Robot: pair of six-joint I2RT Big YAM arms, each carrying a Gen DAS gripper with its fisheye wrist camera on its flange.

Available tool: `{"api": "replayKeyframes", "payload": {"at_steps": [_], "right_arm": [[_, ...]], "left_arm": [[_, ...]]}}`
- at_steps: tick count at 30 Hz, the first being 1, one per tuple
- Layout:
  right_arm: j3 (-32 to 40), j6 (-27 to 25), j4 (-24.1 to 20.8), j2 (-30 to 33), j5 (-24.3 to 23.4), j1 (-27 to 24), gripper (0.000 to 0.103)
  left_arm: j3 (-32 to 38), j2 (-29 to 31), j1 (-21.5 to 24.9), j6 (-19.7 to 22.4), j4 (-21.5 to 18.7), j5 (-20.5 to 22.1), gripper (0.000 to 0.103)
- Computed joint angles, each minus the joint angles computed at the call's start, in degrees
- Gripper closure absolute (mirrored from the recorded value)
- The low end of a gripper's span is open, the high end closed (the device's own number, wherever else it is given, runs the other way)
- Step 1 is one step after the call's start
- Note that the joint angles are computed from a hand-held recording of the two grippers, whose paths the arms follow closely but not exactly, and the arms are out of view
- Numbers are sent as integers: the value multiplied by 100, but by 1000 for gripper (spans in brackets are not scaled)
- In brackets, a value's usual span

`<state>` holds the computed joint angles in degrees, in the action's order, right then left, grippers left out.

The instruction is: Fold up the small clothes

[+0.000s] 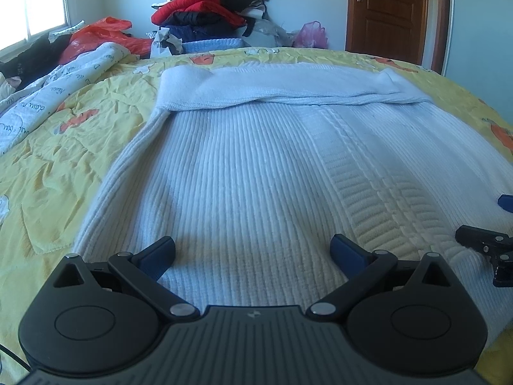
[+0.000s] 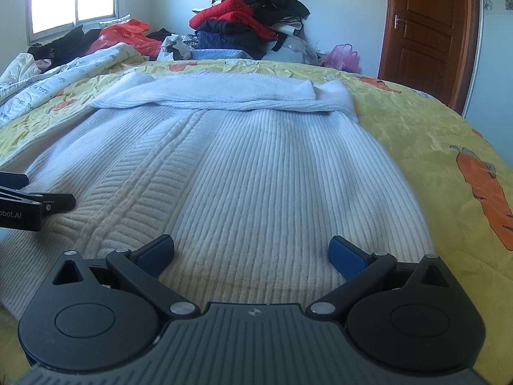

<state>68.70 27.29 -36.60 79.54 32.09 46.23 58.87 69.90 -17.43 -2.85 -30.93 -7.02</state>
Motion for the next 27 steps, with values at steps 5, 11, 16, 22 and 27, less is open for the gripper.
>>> {"api": "replayKeyframes", "payload": {"at_steps": [5, 11, 16, 22, 27], "right_arm": [[-6, 5, -1, -2, 8, 6, 2], [-11, 2, 5, -5, 9, 4, 2], [-13, 4, 0, -4, 10, 5, 2], [-27, -2, -13, -23, 9, 7, 2], [-67, -4, -45, -76, 11, 39, 2]], "left_arm": [[36, 15, -3, -13, -49, -13, 0], [31, 10, 6, -21, -55, 0, 0], [31, 5, 11, -23, -79, 7, 0], [28, -30, 37, -33, -159, 45, 0], [23, -63, 44, -30, -227, 44, 0]]}}
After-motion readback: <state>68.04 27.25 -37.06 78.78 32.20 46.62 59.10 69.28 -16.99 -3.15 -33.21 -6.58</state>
